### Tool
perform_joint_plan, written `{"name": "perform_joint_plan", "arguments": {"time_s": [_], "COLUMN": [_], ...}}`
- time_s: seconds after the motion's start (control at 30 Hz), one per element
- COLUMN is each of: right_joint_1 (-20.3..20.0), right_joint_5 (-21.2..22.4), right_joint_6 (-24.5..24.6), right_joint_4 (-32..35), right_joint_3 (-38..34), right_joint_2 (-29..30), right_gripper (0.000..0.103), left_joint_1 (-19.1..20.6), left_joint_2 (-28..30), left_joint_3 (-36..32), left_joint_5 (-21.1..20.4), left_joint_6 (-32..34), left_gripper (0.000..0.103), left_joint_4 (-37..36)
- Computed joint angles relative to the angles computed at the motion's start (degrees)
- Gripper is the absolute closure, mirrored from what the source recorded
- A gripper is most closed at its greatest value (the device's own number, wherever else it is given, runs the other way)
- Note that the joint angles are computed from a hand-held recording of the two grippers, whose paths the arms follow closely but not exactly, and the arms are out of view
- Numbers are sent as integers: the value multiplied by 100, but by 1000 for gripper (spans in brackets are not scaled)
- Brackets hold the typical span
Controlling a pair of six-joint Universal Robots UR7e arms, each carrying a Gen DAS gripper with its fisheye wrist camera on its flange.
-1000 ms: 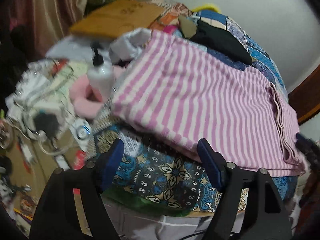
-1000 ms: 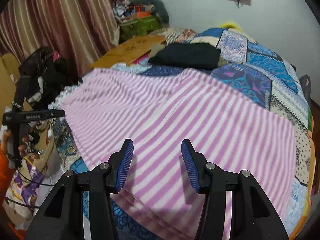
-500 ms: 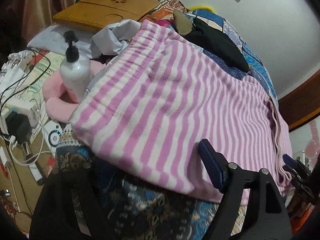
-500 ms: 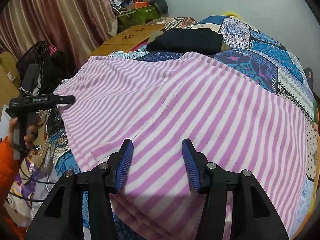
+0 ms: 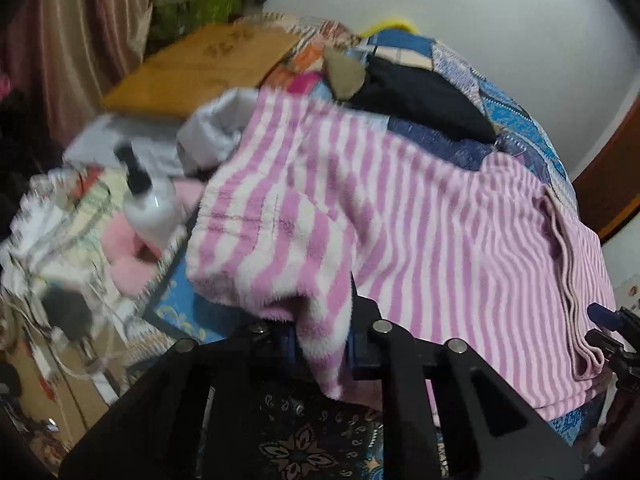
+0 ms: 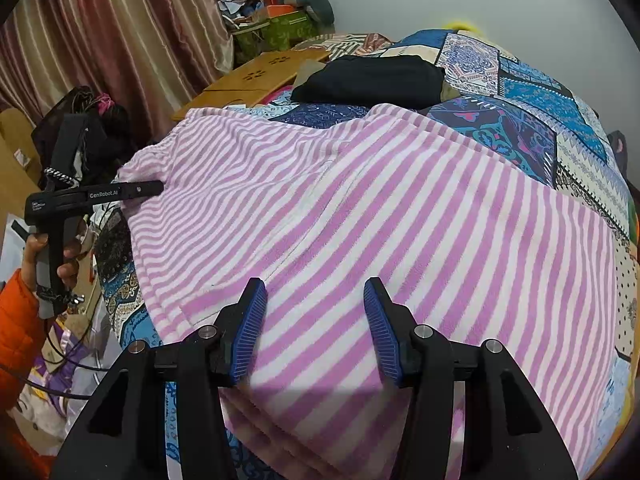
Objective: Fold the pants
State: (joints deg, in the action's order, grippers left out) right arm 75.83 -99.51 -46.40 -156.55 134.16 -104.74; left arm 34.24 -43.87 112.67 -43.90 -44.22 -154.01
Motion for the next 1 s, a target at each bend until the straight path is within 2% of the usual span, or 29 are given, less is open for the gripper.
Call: {"name": "perform_joint_plan", "arguments": {"time_s": [0.1, 0.2, 0.33, 0.47, 0.67, 0.87, 0.93, 1.0], "right_joint_1": [0, -13, -146, -521, -1392, -2433, -2795, -2853], "right_joint_5": [11, 32, 184, 447, 836, 1119, 1642, 1752], "right_joint_6": [70, 132, 125, 99, -30, -390, -552, -593], "right_joint_4": [38, 48, 62, 164, 347, 692, 763, 969], "right_joint_3": [-22, -24, -27, -74, -197, -195, -86, -152], "right_joint_2": [-21, -105, -379, -809, -1373, -1571, -1740, -1806], "right_gripper": [55, 55, 55, 55, 55, 55, 55, 55], "left_joint_1": [-225, -410, -618, -835, -1127, -1296, -1368, -1446], "left_joint_2": [-4, 2, 166, 524, 1154, 1927, 2208, 2504], "left_joint_3": [-133, -336, -760, -1343, -2211, -3292, -3651, -4008], "left_joint_5": [358, 545, 599, 581, 305, -336, -501, -766], "left_joint_6": [306, 733, 1385, 2054, 2882, 3314, 3431, 3508], "left_gripper": [86, 87, 88, 88, 89, 89, 89, 89], "left_joint_4": [-47, -183, -441, -626, -801, -587, -472, -321]}}
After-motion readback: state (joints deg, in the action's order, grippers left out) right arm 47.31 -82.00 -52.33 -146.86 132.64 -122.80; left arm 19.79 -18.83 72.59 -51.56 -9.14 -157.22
